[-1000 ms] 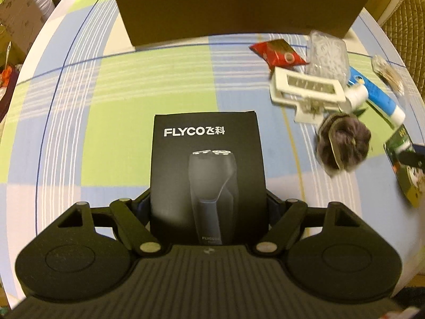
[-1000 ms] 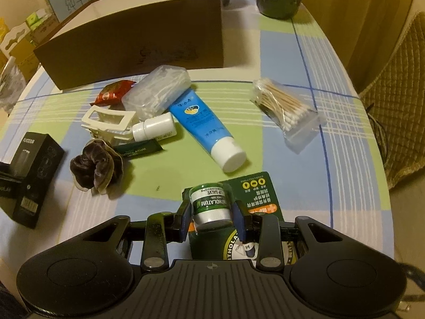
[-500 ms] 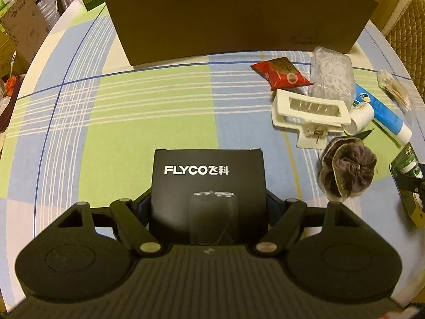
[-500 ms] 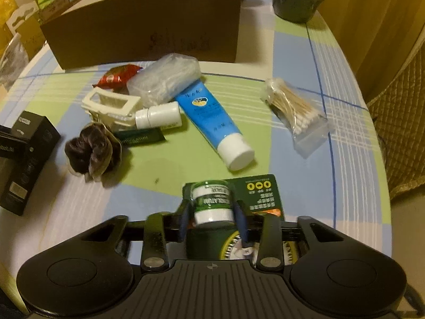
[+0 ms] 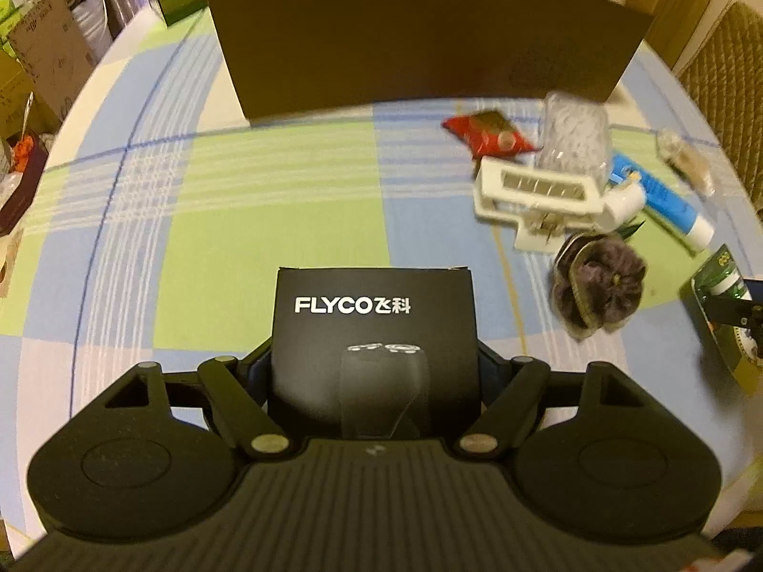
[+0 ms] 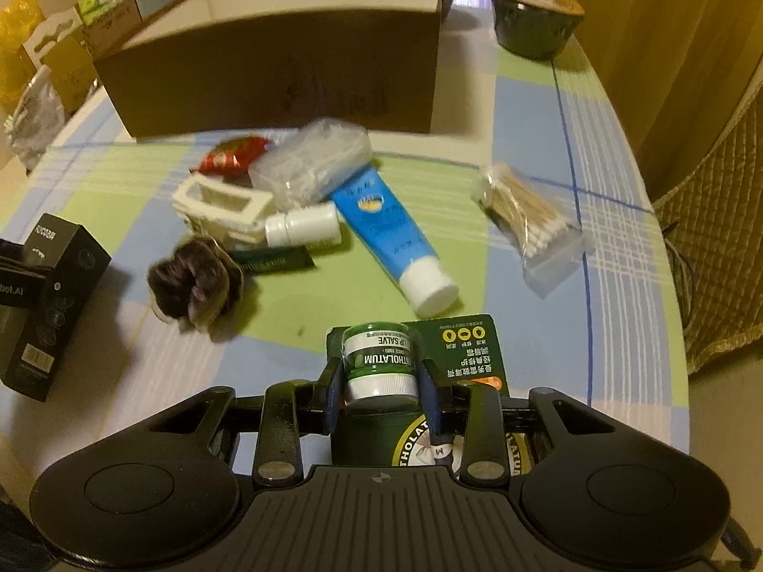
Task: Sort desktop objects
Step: 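Lift the FLYCO box with the left tool while the right tool carries the salve card toward the brown box, then lower and release the FLYCO box into the brown box while the right tool releases the salve card there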
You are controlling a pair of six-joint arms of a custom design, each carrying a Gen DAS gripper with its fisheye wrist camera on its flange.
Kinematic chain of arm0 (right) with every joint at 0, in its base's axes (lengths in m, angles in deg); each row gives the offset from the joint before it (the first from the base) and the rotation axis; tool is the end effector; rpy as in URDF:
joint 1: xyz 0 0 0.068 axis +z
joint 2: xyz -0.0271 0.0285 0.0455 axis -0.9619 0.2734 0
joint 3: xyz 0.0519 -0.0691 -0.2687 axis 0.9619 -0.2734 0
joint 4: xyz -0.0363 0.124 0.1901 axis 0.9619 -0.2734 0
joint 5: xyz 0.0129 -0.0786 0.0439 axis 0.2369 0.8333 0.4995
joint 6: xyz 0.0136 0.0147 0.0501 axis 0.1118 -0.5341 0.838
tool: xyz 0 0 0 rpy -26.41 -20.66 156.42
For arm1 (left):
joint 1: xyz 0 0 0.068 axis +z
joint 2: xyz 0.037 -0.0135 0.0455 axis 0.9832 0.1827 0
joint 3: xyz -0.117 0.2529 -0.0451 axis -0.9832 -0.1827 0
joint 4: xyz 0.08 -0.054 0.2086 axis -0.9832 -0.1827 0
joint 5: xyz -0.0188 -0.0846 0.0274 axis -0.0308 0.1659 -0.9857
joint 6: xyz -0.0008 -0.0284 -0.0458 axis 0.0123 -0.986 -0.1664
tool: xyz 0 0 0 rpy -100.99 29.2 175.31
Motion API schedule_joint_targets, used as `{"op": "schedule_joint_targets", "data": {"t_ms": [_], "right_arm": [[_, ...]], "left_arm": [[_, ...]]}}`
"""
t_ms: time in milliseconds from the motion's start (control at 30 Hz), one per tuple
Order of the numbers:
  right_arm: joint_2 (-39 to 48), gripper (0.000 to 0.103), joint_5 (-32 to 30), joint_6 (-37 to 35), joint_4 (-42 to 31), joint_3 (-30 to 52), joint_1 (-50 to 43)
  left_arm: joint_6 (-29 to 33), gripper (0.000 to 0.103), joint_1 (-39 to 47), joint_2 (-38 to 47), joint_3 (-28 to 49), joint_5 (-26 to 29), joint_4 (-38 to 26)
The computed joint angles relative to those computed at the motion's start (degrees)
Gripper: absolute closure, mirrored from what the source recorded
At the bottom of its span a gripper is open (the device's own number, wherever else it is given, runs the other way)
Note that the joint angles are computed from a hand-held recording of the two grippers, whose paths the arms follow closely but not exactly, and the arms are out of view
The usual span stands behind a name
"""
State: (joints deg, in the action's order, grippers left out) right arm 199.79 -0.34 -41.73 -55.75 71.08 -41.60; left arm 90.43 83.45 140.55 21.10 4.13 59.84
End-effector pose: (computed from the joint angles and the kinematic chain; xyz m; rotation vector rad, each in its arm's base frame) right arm 0.2467 0.1468 0.0464 0.0561 2.6350 0.0362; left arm 0.3862 0.0183 0.0568 0.7110 2.6277 -0.1613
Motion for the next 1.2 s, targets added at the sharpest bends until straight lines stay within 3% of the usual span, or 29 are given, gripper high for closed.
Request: {"op": "schedule_joint_targets", "data": {"t_ms": [333,700,900,1200], "right_arm": [[-6.72,0.072,-0.19,-2.84,0.27,0.46,-0.75],[-7.66,0.072,-3.13,-9.33,-1.24,8.21,-3.58],[-5.51,0.072,-6.16,-14.48,-2.27,17.05,-6.21],[4.26,0.072,-9.31,-21.17,-8.25,38.14,-9.86]], "left_arm": [[-1.61,0.027,1.40,-7.95,-2.73,6.07,2.00],[-5.00,0.027,-0.78,-9.98,2.40,8.13,-0.20],[-8.18,0.027,-2.70,-7.45,10.65,8.90,-2.24],[-13.34,0.027,-6.53,2.93,34.18,6.91,-9.61]]}}
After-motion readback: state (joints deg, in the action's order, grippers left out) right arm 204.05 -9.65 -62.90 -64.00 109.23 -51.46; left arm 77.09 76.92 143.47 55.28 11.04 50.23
